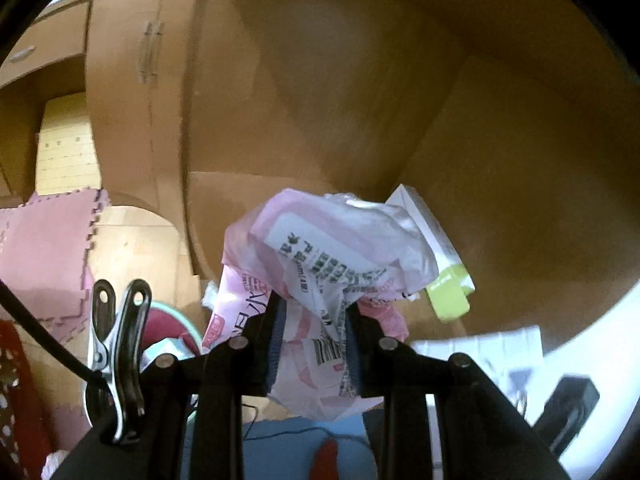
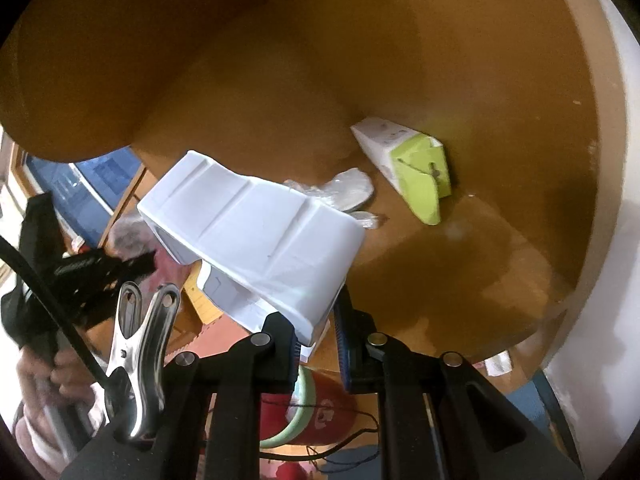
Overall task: Collect trash
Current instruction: 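Carry the pink wrapper and white tray over the red bucket with both tools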
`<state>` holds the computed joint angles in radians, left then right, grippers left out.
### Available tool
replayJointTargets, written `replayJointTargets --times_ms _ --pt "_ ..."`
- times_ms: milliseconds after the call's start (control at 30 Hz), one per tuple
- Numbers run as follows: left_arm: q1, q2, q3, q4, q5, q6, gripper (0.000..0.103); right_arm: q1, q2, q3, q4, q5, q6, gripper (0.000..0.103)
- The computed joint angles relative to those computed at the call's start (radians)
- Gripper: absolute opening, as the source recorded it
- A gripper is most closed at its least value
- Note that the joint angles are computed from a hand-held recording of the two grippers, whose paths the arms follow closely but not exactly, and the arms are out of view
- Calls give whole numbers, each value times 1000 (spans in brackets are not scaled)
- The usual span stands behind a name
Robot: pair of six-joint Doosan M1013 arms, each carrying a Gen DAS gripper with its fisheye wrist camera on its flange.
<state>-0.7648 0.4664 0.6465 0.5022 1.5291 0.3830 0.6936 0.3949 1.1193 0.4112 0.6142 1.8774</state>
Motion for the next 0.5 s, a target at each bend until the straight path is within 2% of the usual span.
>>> replayJointTargets --times_ms 67,133,233,333,400,500 --pt "-19 -28 28 34 23 2 28 3 6 -10 17 5 -18 16" --pt "-47 -20 -15 65 87 13 28 4 11 -19 42 7 -39 16" --pt "-59 -53 20 90 101 -22 28 9 21 -36 79 6 -69 16" --pt "-69 -123 116 121 121 -73 29 17 35 -63 109 15 -105 16" --pt "-64 -139 137 136 153 -79 29 23 46 -84 116 29 -114 16" --pt "-76 -220 279 156 157 -145 29 35 67 -121 127 53 -137 16"
